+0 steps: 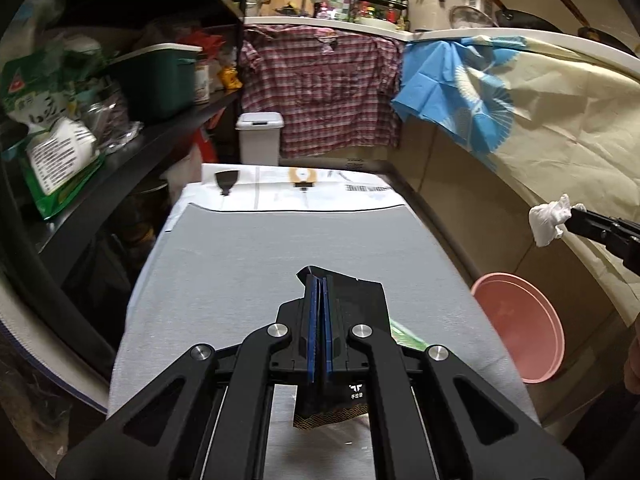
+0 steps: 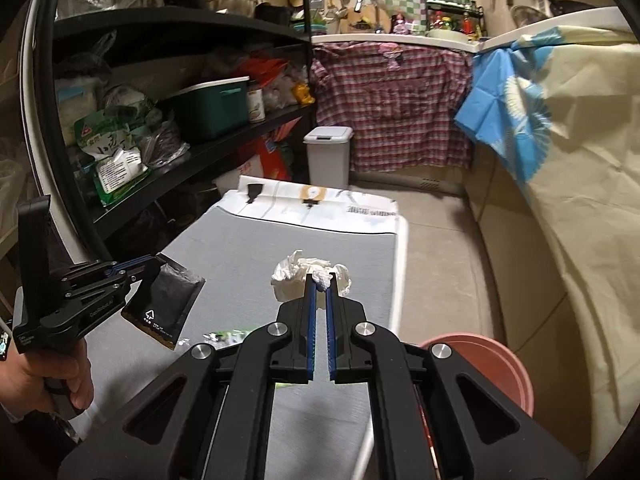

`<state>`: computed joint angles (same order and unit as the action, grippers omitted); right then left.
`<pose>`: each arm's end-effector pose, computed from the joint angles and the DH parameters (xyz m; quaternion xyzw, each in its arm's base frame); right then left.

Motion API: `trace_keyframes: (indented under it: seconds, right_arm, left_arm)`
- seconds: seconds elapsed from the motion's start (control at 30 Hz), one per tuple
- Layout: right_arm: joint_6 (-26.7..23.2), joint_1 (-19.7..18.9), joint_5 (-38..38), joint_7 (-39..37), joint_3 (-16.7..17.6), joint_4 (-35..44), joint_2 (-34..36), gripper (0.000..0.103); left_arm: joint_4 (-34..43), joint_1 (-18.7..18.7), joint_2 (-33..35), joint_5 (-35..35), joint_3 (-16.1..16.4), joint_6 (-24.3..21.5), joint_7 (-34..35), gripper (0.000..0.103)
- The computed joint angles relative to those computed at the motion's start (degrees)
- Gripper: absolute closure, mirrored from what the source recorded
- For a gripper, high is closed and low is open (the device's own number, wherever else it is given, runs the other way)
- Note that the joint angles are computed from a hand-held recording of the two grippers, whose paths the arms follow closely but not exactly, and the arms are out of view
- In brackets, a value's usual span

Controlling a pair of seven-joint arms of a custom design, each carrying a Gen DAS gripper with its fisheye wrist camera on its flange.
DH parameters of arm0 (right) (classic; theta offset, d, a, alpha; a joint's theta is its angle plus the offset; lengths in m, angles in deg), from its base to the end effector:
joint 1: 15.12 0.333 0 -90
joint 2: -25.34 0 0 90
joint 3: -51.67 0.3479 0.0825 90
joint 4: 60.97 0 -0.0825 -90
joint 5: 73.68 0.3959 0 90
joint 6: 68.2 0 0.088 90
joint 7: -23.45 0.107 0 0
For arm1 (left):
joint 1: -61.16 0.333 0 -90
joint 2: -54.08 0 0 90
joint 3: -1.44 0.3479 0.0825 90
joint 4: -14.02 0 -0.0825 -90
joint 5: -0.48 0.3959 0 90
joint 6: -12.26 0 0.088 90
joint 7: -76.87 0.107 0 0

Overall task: Collect trash
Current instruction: 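Lift and carry the black pouch and tissue over the pink bucket with both grippers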

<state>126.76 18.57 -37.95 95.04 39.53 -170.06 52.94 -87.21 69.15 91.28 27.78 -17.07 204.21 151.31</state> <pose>0.6568 0.2115 0.3882 -0.6450 0.5926 -0.3002 0.3777 0.7188 -0.1359 0.3459 -0.5359 0.7022 -0.4006 0.2434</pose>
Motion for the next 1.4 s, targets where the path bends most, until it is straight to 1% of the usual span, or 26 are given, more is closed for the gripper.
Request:
trace_keyframes:
  seconds: [0.07,0.17,0.27,0.33,0.4,0.43,0.5,0.57,0.67,0.73,0.87,0.93,1.07,1.17,1.3,1.4]
  right_arm:
    - [1.3,-1.4,-0.1,0.0,1.1,-2.3,-1.4,0.098]
    - [2.2,-1.5,2.0,-0.7,0.4,-3.9,-2.0,0.098]
    - [3.2,-4.3,3.2,0.0,2.2,-5.4,-2.4,0.098]
    - [4.5,-4.7,4.7,-0.3,2.3,-6.3,-2.4,0.098]
    - [5.6,-7.8,4.0,0.8,5.0,-7.3,-2.8,0.098]
    - [5.7,-8.4,4.3,0.8,5.4,-7.5,-2.7,0.098]
    - [5.8,-8.3,5.6,0.2,5.0,-7.9,-2.7,0.098]
    - [6.6,-9.6,5.8,0.7,5.9,-8.6,-3.0,0.098]
    - [7.0,-10.2,6.7,0.4,6.1,-9.1,-3.2,0.098]
    - [7.2,-9.1,8.6,-1.2,4.9,-9.2,-3.0,0.098]
    - [7.8,-9.6,10.4,-2.4,5.0,-9.4,-3.1,0.098]
    - [8.2,-8.9,12.5,-3.7,4.3,-9.4,-3.1,0.098]
    - [9.1,-10.3,13.8,-4.3,5.4,-10.2,-3.6,0.098]
    - [9.2,-9.7,16.9,-6.3,4.7,-10.1,-3.5,0.098]
    - [7.9,-9.3,21.0,-9.0,3.7,-9.2,-2.9,0.098]
    - [6.8,-9.2,23.0,-10.0,3.2,-8.4,-2.5,0.098]
  left_arm:
    - [-0.2,-0.2,-0.2,0.3,-0.6,0.1,0.1,0.100]
    - [-0.1,-0.3,0.0,0.8,-1.5,-0.1,0.3,0.100]
    - [0.4,-0.7,0.3,1.2,-2.5,-0.5,0.7,0.100]
    - [0.8,-1.3,0.5,1.1,-2.6,-0.8,0.9,0.100]
    - [1.3,-1.8,0.8,1.0,-3.0,-1.3,1.2,0.100]
    - [1.6,-2.1,1.0,0.9,-3.3,-1.6,1.4,0.100]
    - [2.3,-2.6,1.5,0.7,-3.7,-2.0,2.0,0.100]
    - [2.6,-2.9,1.8,0.5,-4.2,-2.3,2.5,0.100]
    - [3.4,-3.7,2.3,0.0,-4.7,-2.9,3.4,0.100]
    - [3.9,-4.3,2.6,-0.3,-5.1,-3.3,3.9,0.100]
    - [5.4,-5.2,3.7,-1.1,-6.5,-4.3,5.2,0.100]
    - [6.0,-5.5,4.2,-1.5,-7.2,-4.7,6.0,0.100]
    - [7.0,-6.1,5.2,-2.4,-8.6,-5.7,7.8,0.100]
    - [8.3,-6.9,6.3,-3.2,-9.5,-6.7,9.1,0.100]
    - [10.5,-7.9,8.1,-4.5,-10.7,-8.3,11.4,0.100]
    - [12.3,-9.3,9.2,-5.9,-10.6,-9.2,12.8,0.100]
